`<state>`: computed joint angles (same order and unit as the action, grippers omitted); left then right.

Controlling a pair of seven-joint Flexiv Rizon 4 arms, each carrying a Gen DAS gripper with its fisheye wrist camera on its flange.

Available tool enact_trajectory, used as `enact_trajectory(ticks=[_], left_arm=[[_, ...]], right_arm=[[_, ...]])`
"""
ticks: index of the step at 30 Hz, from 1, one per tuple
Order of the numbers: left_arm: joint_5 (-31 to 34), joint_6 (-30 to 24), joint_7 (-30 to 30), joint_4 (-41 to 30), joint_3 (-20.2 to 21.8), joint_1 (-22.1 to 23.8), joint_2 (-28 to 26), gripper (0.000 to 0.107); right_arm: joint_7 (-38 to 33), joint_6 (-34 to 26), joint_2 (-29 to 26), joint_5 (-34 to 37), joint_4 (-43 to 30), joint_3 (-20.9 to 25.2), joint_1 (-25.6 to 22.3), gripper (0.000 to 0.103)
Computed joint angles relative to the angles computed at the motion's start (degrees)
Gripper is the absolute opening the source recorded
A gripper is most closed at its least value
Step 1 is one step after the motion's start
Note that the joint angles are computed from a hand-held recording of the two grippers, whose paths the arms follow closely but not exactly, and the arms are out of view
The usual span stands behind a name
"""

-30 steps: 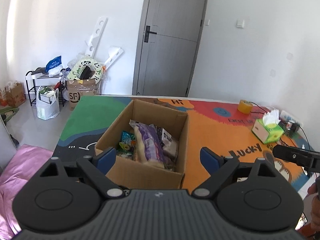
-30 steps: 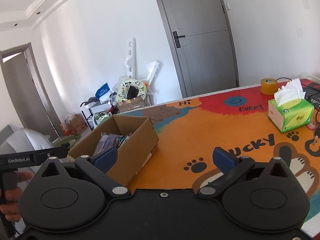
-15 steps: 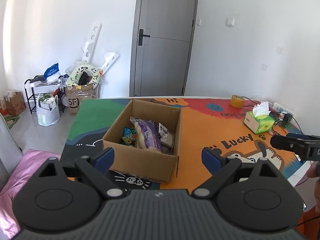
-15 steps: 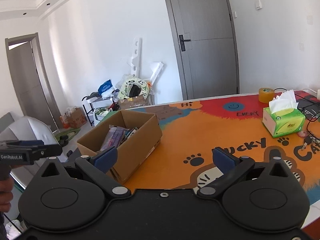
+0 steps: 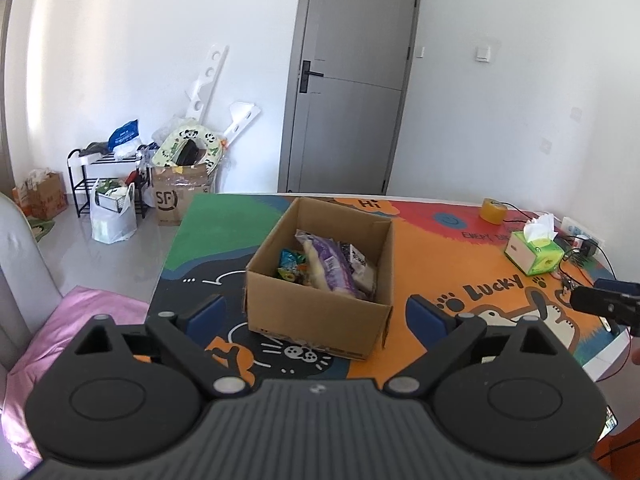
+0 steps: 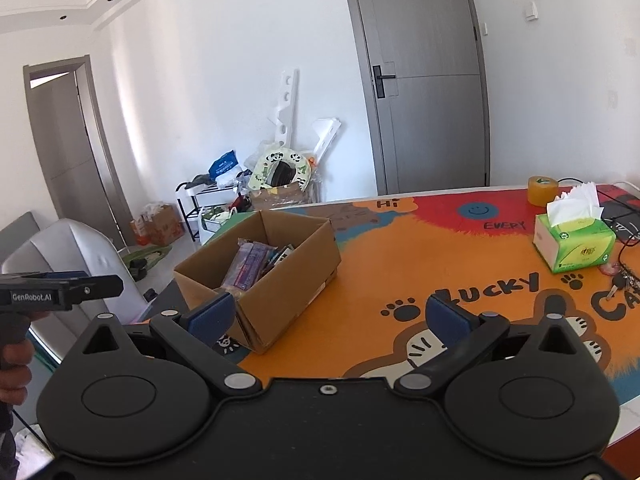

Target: Organize snacks

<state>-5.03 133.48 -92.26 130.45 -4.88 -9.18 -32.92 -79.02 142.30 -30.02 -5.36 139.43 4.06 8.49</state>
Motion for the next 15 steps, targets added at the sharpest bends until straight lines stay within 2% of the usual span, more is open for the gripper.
enact_trajectory(ticks=[15], left_arm=[[-1.21, 0.64, 1.04, 0.35, 0.46, -1.00, 0.30, 0.096]], right_arm=[[-0.08, -0.19, 0.64, -0.20, 0.41, 0.21, 0.03, 0.103]])
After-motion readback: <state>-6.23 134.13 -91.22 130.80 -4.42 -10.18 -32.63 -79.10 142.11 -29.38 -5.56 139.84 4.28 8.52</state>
